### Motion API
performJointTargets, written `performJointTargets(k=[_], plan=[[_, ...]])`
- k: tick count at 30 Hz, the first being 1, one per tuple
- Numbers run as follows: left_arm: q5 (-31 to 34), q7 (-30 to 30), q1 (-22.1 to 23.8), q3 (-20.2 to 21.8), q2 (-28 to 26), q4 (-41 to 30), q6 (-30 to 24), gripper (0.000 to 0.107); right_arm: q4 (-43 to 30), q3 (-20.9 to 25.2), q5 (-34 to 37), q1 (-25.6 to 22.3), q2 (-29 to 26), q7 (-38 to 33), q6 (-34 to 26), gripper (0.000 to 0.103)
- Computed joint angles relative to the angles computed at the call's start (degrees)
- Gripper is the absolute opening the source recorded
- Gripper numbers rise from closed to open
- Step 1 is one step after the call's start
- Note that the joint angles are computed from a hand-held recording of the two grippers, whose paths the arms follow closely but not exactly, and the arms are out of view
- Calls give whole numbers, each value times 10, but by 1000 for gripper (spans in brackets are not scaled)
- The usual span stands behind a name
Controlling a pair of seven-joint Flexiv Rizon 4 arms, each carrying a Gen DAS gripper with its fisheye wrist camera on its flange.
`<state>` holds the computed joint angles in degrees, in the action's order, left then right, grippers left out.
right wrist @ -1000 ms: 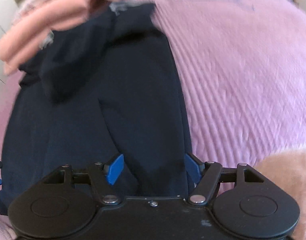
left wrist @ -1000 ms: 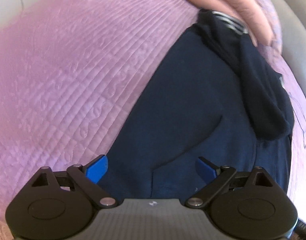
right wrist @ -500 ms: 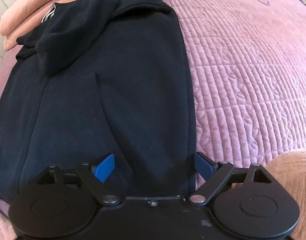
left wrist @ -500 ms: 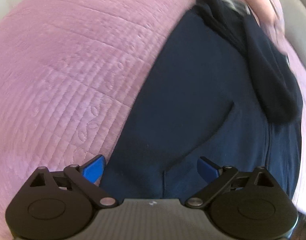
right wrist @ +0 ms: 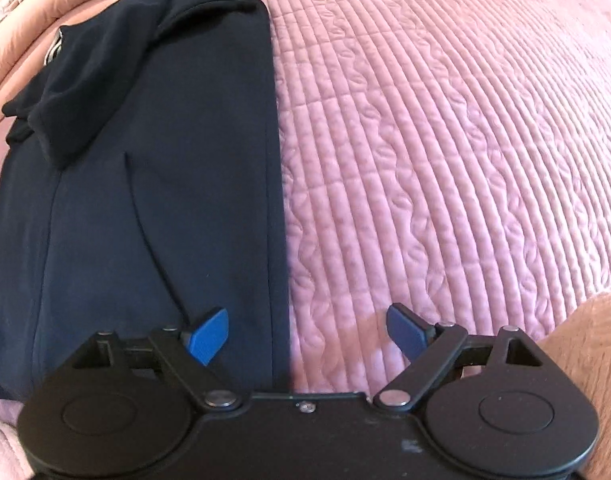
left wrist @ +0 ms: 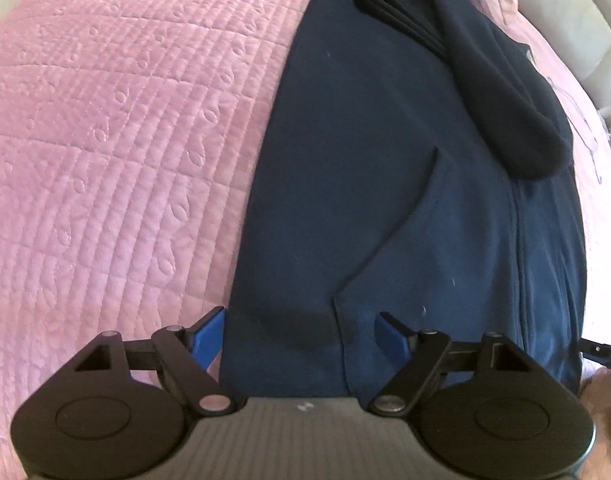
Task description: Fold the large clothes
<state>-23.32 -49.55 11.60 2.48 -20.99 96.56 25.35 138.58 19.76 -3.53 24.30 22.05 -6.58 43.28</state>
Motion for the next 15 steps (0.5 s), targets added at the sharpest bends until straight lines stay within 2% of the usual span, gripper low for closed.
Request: performJointTargets(k=[2, 4, 8, 11, 15], plan=[[-5, 3, 5, 1, 3, 2, -13, 81, 9, 6, 13, 5, 8, 15, 19, 103], [-9, -6, 11, 3, -1, -5, -35, 82, 20, 6, 40, 16, 6, 20, 62, 103], [1, -12, 17, 8, 0, -15, -74, 82, 2, 14, 27, 34, -16, 11, 58, 103], [18, -10, 14, 11, 10, -12, -79, 80, 12, 18, 41, 42, -25, 23, 122, 103], [47, -14, -1, 16, 26, 4, -55, 72, 14, 28, 19, 42, -35, 53, 138, 103]])
